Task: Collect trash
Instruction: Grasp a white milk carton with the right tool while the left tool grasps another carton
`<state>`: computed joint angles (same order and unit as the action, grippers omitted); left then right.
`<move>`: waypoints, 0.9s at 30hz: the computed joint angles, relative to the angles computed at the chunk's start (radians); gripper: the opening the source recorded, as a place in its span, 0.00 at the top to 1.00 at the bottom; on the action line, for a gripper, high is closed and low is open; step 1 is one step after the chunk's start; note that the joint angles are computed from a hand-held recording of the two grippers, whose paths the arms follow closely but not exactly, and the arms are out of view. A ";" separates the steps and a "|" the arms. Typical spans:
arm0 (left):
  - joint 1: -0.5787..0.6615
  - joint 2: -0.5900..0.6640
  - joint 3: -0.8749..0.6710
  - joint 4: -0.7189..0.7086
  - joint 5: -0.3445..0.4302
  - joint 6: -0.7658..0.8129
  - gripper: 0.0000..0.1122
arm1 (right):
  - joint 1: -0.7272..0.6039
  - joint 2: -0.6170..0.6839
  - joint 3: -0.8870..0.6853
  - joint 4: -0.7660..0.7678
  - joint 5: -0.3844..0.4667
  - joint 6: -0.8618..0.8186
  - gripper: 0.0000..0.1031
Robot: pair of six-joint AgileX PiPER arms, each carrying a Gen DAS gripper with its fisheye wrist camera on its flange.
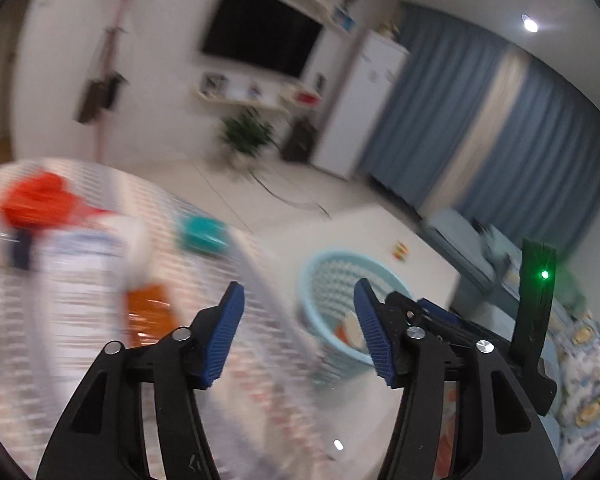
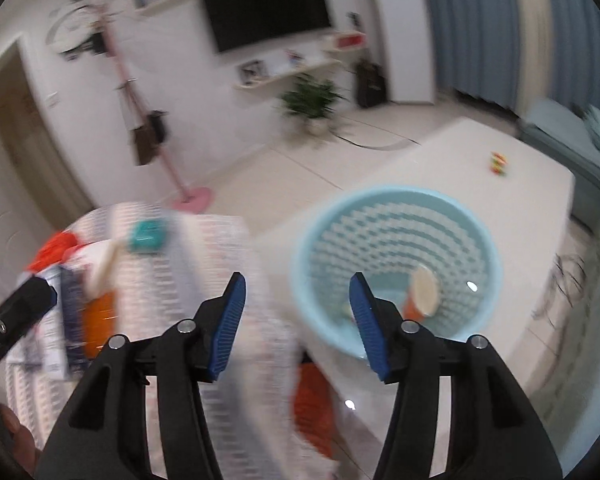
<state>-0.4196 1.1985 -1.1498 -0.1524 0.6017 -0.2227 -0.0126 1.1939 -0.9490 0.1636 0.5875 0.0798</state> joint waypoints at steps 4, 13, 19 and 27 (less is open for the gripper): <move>0.098 -0.147 0.057 0.195 0.060 -0.134 0.41 | 0.255 0.011 -0.026 -0.172 -0.044 0.210 0.41; 0.410 -0.213 0.147 0.358 0.132 -0.150 0.29 | 0.570 0.194 -0.132 -0.449 -0.083 0.574 0.25; 0.437 -0.184 0.206 0.435 0.122 -0.180 0.29 | 0.624 0.293 -0.166 -0.455 -0.097 0.612 0.25; 0.384 -0.140 0.243 0.554 0.123 -0.289 0.30 | 0.636 0.302 -0.162 -0.355 -0.123 0.531 0.23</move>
